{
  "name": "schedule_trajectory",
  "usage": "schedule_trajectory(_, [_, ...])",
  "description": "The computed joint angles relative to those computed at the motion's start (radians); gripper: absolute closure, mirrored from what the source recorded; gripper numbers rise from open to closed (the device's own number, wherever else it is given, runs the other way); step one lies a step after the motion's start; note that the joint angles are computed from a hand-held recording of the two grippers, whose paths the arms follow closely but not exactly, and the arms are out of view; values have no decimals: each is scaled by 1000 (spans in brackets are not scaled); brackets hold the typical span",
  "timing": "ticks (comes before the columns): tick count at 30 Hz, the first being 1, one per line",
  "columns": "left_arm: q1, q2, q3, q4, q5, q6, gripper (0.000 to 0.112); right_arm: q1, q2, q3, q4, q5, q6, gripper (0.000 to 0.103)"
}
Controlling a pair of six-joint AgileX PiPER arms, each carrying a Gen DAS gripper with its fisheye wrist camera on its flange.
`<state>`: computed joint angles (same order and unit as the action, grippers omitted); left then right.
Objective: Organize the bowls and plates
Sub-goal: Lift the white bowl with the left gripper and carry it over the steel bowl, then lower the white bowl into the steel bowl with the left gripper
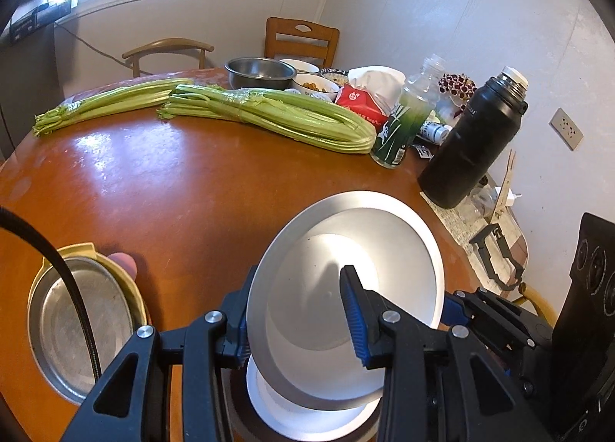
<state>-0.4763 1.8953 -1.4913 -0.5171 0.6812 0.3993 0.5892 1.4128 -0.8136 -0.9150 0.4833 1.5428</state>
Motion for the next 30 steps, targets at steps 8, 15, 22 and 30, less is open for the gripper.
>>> schedule_trajectory(8, [5,-49,91,-39,-29,47,73,54,-16,24,-20,35,50,67])
schedule_trajectory(15, [-2,-88,158,-43,-53,59,73,102,-33,49,-30,65,87,67])
schedule_trajectory(22, [-2,-117,217,-47,-71,65,73,137,-33,72,-9,64,87,67])
schedule_trajectory(30, [-8,-138,275,-63,-87,86,73,168,-38,90,11,75,89,67])
